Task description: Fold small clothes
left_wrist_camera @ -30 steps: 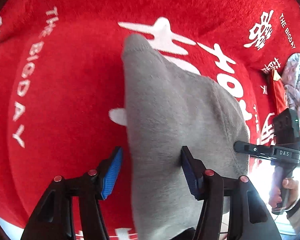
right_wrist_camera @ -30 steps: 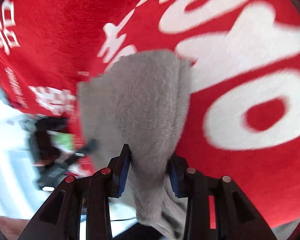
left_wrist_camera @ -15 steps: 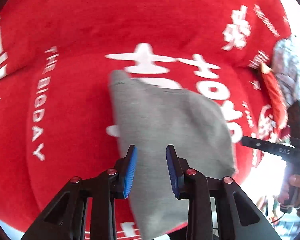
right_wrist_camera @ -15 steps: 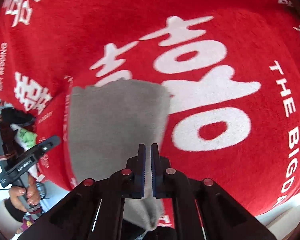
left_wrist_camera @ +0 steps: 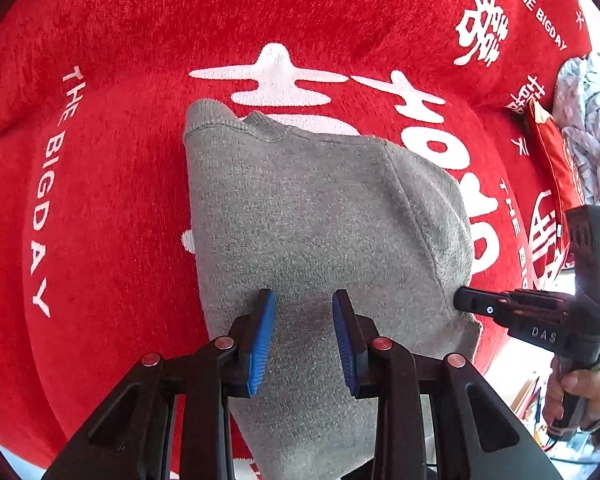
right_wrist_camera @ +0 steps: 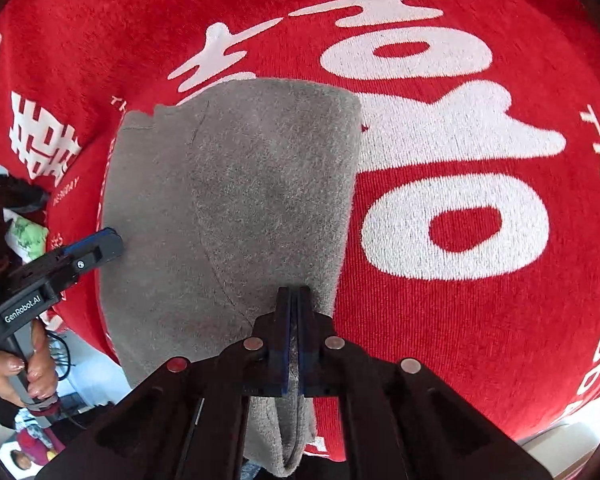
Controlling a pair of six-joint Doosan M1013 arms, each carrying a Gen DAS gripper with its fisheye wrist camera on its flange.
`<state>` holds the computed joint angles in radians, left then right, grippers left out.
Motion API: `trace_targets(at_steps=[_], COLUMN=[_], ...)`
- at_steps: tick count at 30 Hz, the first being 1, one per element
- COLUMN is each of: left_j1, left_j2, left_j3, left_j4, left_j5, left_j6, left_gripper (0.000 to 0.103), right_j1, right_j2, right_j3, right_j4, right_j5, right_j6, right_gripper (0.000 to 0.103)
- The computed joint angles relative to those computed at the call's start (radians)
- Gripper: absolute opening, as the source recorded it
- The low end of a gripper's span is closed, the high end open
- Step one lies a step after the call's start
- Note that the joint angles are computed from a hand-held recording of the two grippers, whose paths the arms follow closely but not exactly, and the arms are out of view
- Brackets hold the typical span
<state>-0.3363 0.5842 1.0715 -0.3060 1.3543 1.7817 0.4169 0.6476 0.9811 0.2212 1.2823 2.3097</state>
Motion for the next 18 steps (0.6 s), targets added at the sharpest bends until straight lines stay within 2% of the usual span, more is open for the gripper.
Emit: trace_targets(at_steps=[4, 14, 18], left_j1=[0.000, -0.003, -0.005], left_j2=[-0.001, -0.018, -0.023], left_j3=[-0.005, 0.003, 0.002], left_j4=[0.002, 0.039, 0.063], left_j5=[0.014, 0.055, 0.073], left_j6=[-0.033, -0.075, -0.088], left_gripper=[0.033, 0.033, 0.033], right_j1=[0.011, 0.014, 0.025], right_j2=[0.013, 0.037, 0.029], right_j3=[-0.035, -0.090, -0.102], right_j4=[-0.030, -0.042, -0.071], right_j5=[0.061, 0.153, 0.148], right_j6=[0.005, 0.054, 0.076], right_gripper=[0.000, 0.001, 0.002])
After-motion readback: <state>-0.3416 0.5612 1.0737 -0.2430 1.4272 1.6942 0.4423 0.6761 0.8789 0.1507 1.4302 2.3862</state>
